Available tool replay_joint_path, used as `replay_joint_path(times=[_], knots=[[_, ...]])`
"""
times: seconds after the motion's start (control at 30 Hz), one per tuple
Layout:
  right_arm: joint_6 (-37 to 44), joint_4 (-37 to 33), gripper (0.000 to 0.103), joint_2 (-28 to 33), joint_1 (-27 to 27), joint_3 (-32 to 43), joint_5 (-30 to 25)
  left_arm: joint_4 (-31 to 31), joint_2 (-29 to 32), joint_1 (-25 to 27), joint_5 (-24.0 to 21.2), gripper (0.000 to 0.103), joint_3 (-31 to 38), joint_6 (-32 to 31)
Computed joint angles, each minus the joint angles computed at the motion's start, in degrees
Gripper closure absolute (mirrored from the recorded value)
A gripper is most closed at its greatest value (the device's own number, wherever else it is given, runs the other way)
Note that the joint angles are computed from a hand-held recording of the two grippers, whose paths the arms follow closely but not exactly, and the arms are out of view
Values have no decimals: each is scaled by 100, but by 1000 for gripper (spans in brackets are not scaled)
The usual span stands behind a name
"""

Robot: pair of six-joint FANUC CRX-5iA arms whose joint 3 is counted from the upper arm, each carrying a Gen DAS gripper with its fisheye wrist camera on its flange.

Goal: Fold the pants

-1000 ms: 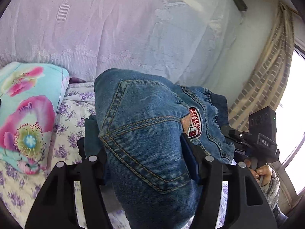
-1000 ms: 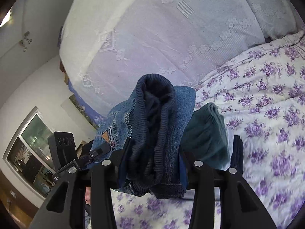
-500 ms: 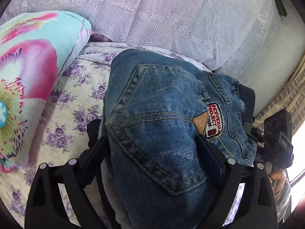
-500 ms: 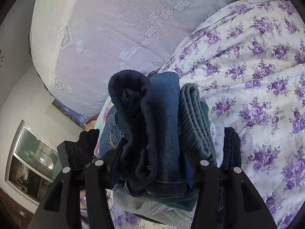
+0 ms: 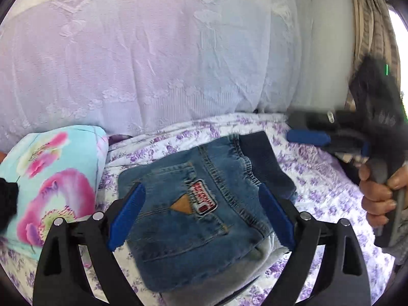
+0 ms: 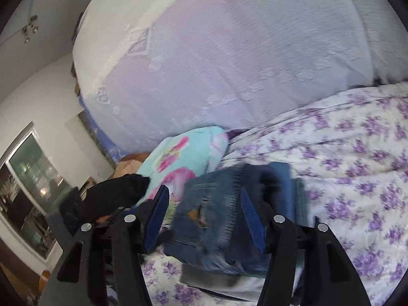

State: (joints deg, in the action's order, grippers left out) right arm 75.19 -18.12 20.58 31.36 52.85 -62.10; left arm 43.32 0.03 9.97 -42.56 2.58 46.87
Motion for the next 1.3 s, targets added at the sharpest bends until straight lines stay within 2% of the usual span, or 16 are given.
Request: replay_joint_path(times=[0.13, 0.2, 0.27, 0.33, 0.47, 0.57, 0.63, 0.7, 0.83, 0.9, 0.93, 0.97, 1.0, 1.1, 1.2, 1.3], knots=[[-185, -45, 44, 839, -20, 1109, -458, -559, 205, -255, 55, 16, 112, 317], [-259, 355, 46, 1177, 60, 1467, -710, -925, 242, -382, 221, 15, 95, 408], [-254, 561, 50, 1275, 54, 1424, -764, -690, 332, -389, 307, 15, -13, 562], [-208, 433, 59, 1122, -59, 936, -436, -671, 451, -410, 326, 15, 45, 690], [-443, -51, 103, 989, -420, 436, -44, -1350, 535, -589, 532, 15, 225, 1096], [-249, -922, 103, 931, -763, 295, 27, -1344, 571, -598, 551, 15, 228, 1068], [-304, -675, 103, 864, -660, 216, 67, -1557, 509, -644, 636, 14, 210, 1197], [-419, -2, 102, 797, -390, 161, 90, -1724, 436, -663, 682, 14, 192, 1384], [-333, 536, 94, 512, -96, -156, 238, -1792, 163, -611, 667, 11, -1, 1623], [-326, 610, 70, 212, -20, -553, 444, -1854, -23, -604, 693, 9, -155, 1619], [-336, 763, 58, -93, 62, -1004, 776, -1991, -173, -617, 787, 9, -274, 1680], [-427, 1081, 36, -339, 176, -1403, 1101, -2111, -326, -628, 899, 6, -398, 1737], [-611, 1560, 30, -560, 329, -1784, 1376, -2139, -447, -627, 914, 5, -491, 1671], [-934, 2711, 29, -993, 699, -2495, 1656, -2350, -685, -659, 796, 5, -580, 1644], [-1632, 3999, 14, -1397, 1082, -3246, 1702, -2679, -1022, -741, 904, 5, -774, 1863], [-2607, 5340, 7, -1892, 1374, -4239, 1951, -2805, -1408, -762, 938, 5, -1029, 2067]])
